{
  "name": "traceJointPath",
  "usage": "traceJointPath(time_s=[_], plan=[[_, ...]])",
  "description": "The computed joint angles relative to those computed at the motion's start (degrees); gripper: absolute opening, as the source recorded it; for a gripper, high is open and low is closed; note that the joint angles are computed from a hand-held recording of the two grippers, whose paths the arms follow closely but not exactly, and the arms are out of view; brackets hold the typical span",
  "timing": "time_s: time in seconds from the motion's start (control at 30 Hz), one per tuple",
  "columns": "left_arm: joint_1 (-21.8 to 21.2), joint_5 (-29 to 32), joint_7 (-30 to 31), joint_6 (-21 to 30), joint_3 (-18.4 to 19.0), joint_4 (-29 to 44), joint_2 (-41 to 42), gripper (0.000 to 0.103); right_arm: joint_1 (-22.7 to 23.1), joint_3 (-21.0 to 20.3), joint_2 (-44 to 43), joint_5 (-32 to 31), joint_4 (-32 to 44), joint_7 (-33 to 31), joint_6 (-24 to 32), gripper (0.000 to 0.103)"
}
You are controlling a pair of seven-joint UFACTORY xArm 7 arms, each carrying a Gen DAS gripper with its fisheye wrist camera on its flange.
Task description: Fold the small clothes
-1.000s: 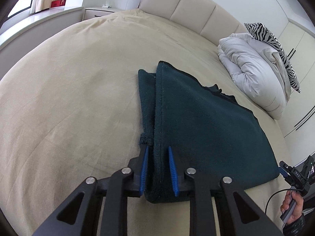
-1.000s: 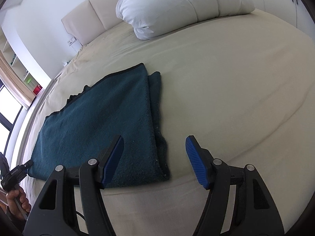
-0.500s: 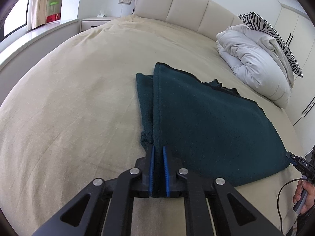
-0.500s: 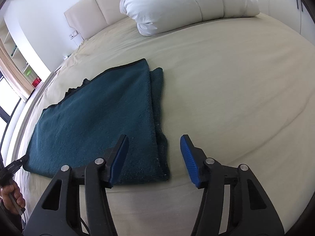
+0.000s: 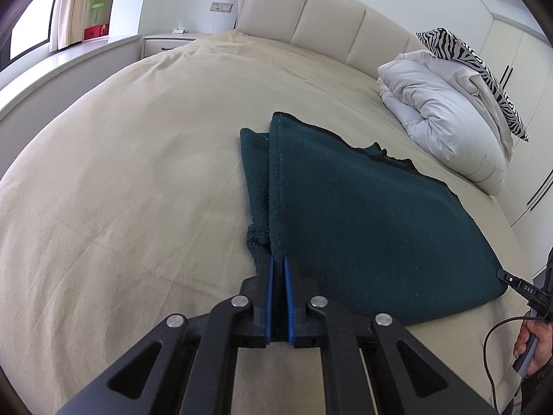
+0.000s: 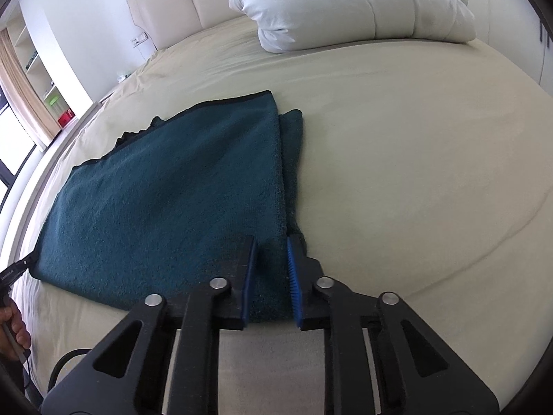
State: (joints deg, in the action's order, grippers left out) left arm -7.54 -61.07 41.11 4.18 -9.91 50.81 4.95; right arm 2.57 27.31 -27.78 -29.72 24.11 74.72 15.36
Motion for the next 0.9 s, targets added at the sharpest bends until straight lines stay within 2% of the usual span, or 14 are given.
traceJointPath(time_s=[0.17,0.37,0.67,0.9], plan=[[0.29,-9.44,7.44,0.09,-0.33,0.05,-0.64,0.007,0.54,0.54,-1.65,-0.15,-0.02,0.8,0.86,0.005],[-0.89,-13.09,10.7,1.26,1.14,-0.78,-1.35,0.007,1.59,-1.56,-3.22,3.67,-4.03,1.33,-3.93,0.005],[-1.96,-14.01,12.38,2.04,2.53,-3.02,-2.49,0.007,1.39,0.41,-6.0,8.57,-7.97,0.42,-6.2,0.005],[-2.25,-12.47,11.45,2.46,3.08,-3.52,-2.57,0.007,3.45,1.36,-8.88,11.02,-8.96,0.29,-3.75,0.005]])
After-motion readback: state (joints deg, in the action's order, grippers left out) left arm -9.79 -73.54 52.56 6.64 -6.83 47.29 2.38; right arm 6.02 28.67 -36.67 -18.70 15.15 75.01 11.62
